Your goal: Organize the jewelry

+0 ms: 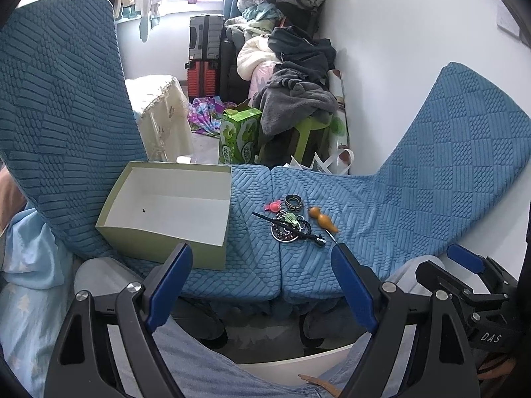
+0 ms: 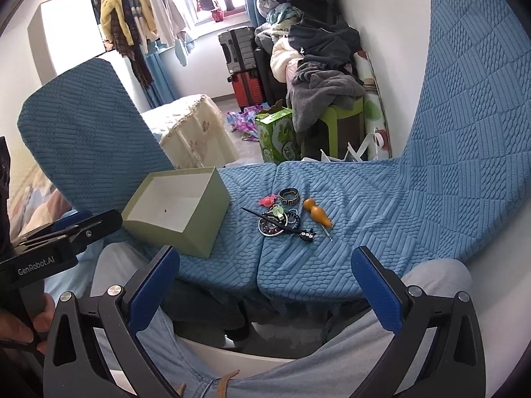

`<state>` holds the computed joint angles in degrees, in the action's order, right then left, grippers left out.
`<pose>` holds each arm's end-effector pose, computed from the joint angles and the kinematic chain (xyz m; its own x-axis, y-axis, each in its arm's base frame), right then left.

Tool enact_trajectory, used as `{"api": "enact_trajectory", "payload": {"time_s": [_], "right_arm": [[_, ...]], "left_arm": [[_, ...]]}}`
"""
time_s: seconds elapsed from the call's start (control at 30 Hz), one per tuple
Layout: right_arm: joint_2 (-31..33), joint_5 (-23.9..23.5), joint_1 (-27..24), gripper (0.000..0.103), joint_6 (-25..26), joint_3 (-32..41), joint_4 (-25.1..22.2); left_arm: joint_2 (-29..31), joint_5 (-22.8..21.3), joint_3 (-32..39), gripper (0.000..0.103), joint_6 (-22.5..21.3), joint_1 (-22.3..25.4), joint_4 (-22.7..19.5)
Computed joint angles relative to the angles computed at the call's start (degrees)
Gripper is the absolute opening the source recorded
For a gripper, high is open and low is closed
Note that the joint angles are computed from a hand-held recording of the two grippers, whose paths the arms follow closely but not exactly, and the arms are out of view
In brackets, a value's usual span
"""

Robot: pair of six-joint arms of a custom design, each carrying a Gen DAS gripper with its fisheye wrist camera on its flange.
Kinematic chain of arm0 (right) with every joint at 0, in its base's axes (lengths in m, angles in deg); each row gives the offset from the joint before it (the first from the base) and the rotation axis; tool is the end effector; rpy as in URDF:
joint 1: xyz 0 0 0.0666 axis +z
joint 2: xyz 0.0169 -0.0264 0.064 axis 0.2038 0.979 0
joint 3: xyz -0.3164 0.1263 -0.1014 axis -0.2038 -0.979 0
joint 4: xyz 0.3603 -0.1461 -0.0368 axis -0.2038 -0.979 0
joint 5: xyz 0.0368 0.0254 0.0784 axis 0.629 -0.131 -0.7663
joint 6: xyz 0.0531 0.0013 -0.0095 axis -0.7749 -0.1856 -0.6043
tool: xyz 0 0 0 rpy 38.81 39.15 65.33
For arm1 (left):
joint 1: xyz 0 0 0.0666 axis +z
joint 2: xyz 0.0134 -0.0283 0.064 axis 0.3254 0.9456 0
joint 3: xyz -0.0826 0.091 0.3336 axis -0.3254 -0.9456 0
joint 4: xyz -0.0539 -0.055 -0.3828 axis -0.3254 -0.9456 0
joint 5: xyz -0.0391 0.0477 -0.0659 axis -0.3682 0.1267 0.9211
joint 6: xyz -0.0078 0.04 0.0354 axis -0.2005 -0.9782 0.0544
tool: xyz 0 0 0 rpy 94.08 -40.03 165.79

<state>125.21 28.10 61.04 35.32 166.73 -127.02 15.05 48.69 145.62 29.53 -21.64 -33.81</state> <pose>0.3433 0.3902 0.6110 -0.6556 -0.2889 -0.6977 -0.5053 0.8544 0.1210 0.2917 -0.2250 0.6142 -0.6446 -0.3678 -0.6703 -0.3656 0.9182 -0.1523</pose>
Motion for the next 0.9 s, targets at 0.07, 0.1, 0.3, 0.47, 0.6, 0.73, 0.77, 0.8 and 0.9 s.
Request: {"api": "enact_trajectory", "payload": {"time_s": [0.07,0.1,0.3,0.47,0.6,0.73,0.77,0.8,0.9], "right_arm": [[0.5,1.5,0.0,0.103,-0.9,1.2,-1.6],[0.5,2.5,0.2,0.103,-0.1,1.3,-1.7],[1.3,1.9,0.0,0.103,1.7,3.4,-1.0],[1.9,-1.5,-1.0,0.102,1.5,4.4,0.8],[3.8,-0.5,-1.1,0.091,3.0,7.2,0.6],[6.3,-0.5,-1.8,0.074,3.8,10.5,0.3],[6.6,-0.8,-2.1,0.074,3.8,10.8,0.7],[7.1,-1.3,-2.5,0.074,3.8,11.0,1.2],[7.7,-2.4,-3.6,0.069,3.7,10.5,2.9]], "left_arm": [[0.1,0.5,0.1,0.086,-0.2,0.1,0.0],[0.1,0.5,0.2,0.086,-0.3,0.1,0.1],[0.1,0.3,0.7,0.086,-0.8,0.9,0.5],[0.7,0.1,1.6,0.086,-0.8,1.3,0.4],[1.1,0.3,1.8,0.086,-2.0,1.9,1.4],[1.0,2.1,1.0,0.086,-4.2,3.3,4.5],[1.8,2.4,1.6,0.086,-5.2,3.8,4.5],[2.3,2.7,2.0,0.086,-6.0,4.1,4.5],[3.7,3.9,2.5,0.086,-8.0,5.2,5.8]]}}
